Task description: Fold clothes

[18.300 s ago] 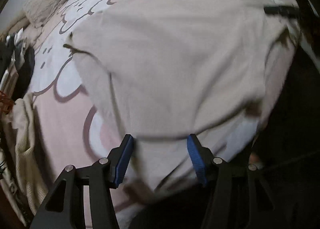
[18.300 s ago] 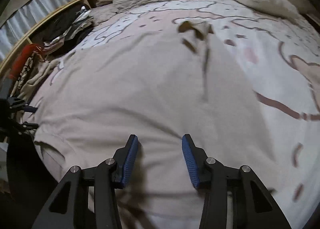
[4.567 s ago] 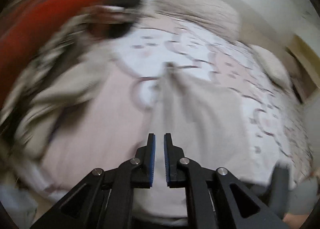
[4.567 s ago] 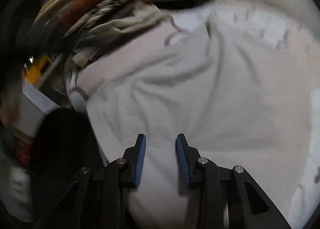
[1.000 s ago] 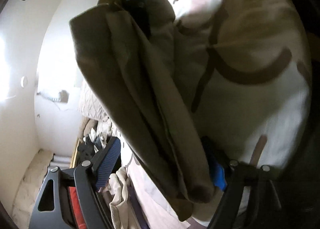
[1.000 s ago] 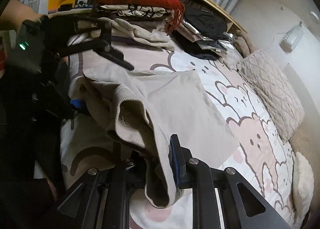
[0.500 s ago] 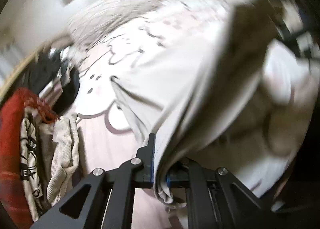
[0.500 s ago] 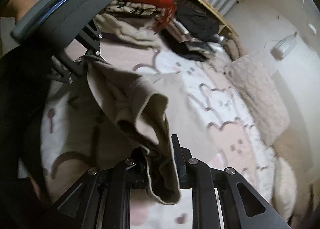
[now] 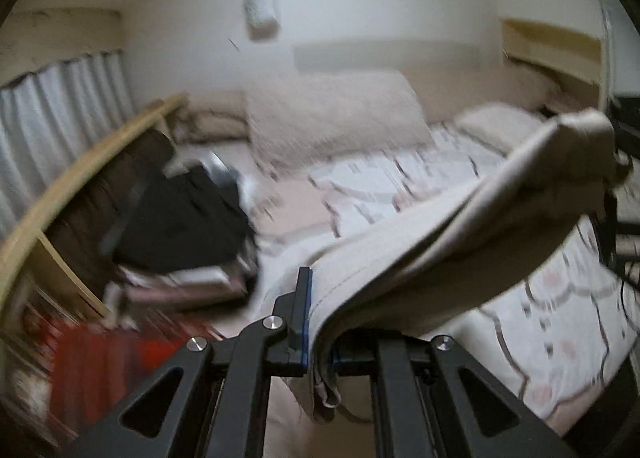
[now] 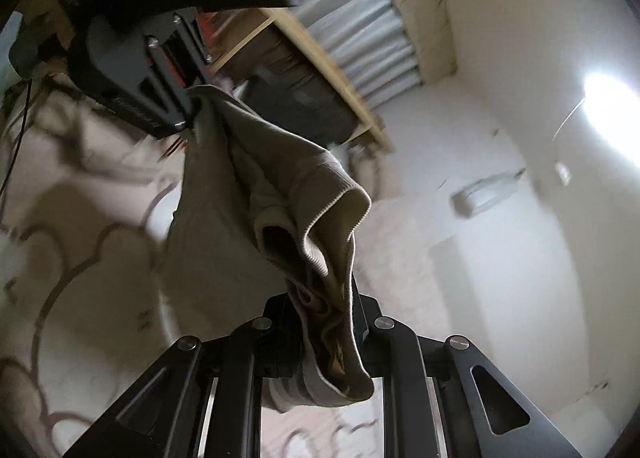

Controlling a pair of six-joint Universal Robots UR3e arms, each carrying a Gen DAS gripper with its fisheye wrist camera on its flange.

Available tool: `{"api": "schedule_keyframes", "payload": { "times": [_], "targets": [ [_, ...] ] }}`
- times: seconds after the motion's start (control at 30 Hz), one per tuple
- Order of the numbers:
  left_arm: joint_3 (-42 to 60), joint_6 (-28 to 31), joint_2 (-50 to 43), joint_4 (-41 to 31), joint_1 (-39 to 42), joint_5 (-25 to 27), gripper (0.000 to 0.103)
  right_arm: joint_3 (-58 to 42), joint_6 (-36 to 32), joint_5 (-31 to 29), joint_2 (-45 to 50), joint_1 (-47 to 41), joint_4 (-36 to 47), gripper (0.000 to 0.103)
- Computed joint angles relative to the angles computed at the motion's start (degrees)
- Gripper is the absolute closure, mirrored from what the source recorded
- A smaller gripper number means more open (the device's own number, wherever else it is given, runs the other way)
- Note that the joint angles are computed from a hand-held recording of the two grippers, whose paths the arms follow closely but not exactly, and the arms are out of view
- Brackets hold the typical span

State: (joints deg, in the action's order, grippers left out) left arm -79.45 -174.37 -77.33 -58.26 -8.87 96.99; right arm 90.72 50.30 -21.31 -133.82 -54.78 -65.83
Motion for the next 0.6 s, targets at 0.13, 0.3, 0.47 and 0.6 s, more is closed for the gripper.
{"api": "schedule_keyframes", "payload": {
  "times": [0.13,0.3,0.47,0.6],
  "targets": [
    [13.7,3.8,-1.8,-6.1,8.6,-2.9,0.096,-0.2,38.2,-7.2,10.7,18.6,-48.0,0.086],
    [30.0,9.5,-3.8,-12.1,22.6,-9.5,0.095,-12.6,63.2,-25.9,25.4,41.5,-74.5,0.086],
    [39.6,11.6,-3.5,-19.6,45.3,-26.2,0.095,-40.3,73.8,-41.3,44.3,61.1,-71.5,0.086],
    [42.8,10.2,-5.6,-22.5,56.9,-34.4,0.095,-62.9,75.1,-51.7,61.0,73.3,-68.0,0.086]
  ]
}}
